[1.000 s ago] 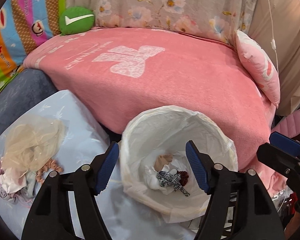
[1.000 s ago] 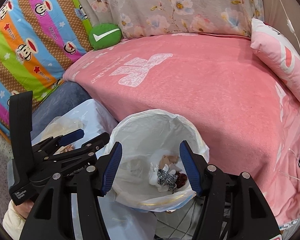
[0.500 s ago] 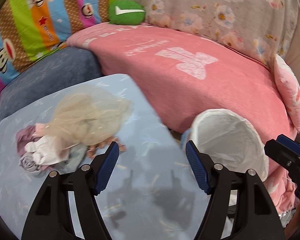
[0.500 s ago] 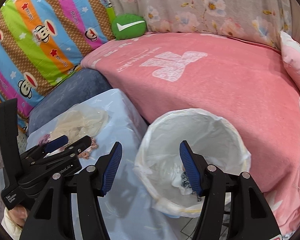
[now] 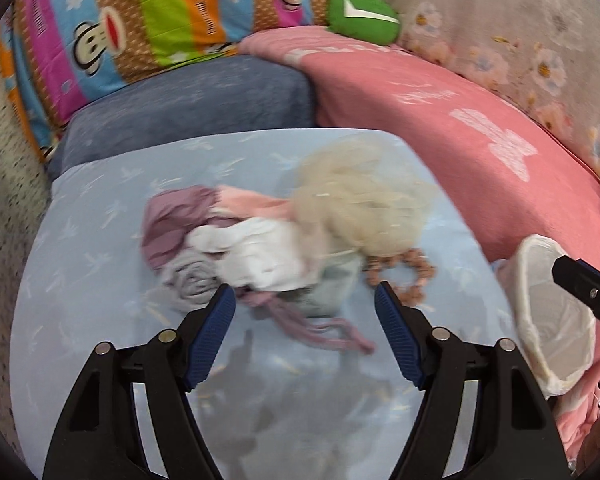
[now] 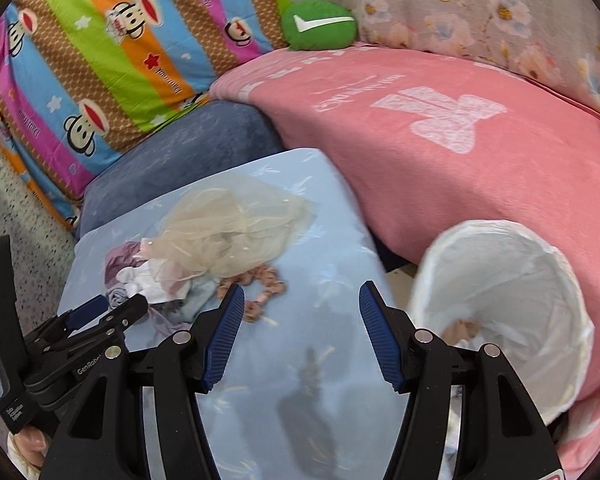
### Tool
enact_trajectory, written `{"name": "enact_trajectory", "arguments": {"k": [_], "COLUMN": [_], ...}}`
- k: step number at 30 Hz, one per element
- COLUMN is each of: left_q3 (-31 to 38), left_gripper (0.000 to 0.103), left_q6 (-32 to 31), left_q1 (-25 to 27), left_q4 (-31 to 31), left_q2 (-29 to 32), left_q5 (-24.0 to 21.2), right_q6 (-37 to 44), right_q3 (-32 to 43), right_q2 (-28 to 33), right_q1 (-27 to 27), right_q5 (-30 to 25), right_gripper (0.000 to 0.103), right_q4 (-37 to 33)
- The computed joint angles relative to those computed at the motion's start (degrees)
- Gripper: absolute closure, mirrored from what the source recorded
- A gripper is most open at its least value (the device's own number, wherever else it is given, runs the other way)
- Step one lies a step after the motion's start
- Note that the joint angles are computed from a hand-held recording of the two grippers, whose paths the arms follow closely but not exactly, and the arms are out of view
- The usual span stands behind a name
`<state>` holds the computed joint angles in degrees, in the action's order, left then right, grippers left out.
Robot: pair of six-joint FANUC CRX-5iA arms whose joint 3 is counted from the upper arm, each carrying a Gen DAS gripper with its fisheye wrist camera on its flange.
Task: Collect trash
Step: 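Grasp the grey sock with the left gripper while the right reaches toward the tulle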
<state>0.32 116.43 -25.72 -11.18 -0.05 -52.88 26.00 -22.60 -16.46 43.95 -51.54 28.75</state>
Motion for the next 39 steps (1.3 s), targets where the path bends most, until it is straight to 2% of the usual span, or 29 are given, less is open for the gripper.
{"name": "enact_trajectory", "arguments": {"k": [6, 16, 22, 23, 24, 25, 26, 27, 29, 33, 39], "left_q3": [-3.7, -7.8, -10.8, -11.4, -11.9, -12.6, -12.8, -13.0, -12.9, -13.0, -11.4], "left_gripper": [0.028, 0.029, 0.051, 0.058, 0.065, 0.068, 0.073, 0.078, 0.081, 0.085, 0.086], "left_q6": [0.1, -5.7, -12.8, -14.2, -15.2, -16.3, -16.4, -16.7, -16.4, -16.8, -16.0], "left_q1": [5.2, 11.5, 14.2, 14.5, 14.7, 14.9, 14.9, 15.0, 14.8, 14.5, 12.7], "left_q4": [1.6, 10.0, 18.3, 19.8, 21.0, 22.3, 22.6, 23.0, 22.8, 23.0, 21.8], "left_q2": [-1.9, -1.4, -1.0, -0.9, -1.0, -1.2, -1.4, -1.5, -1.9, -2.6, -4.1], "left_q5": [0.0, 3.2, 5.0, 5.3, 5.5, 6.1, 6.3, 6.4, 6.4, 6.5, 6.5], "right_q6": [2.5, 6.9, 9.2, 9.8, 9.9, 10.0, 10.5, 11.0, 11.5, 9.9, 5.4], "right_q3": [5.2, 14.7, 19.1, 19.6, 19.9, 20.1, 20.3, 20.4, 20.5, 18.3, 14.3], "right_q2": [7.3, 19.0, 24.1, 24.7, 25.2, 25.5, 25.8, 25.9, 25.9, 23.6, 17.8], "right_q1": [0.4, -0.1, -0.5, -0.5, -0.5, -0.6, -0.8, -1.0, -1.2, -1.1, -0.8], "right_q5": [3.9, 7.2, 7.0, 6.7, 6.3, 6.3, 6.2, 5.9, 5.6, 6.3, 7.5], "right_gripper": [0.044, 0.044, 0.044, 0.044, 0.046, 0.053, 0.065, 0.072, 0.094, 0.097, 0.097], "right_q4": [-2.4, -6.4, -8.9, -9.3, -9.4, -9.5, -10.1, -10.9, -11.8, -10.6, -5.5]}}
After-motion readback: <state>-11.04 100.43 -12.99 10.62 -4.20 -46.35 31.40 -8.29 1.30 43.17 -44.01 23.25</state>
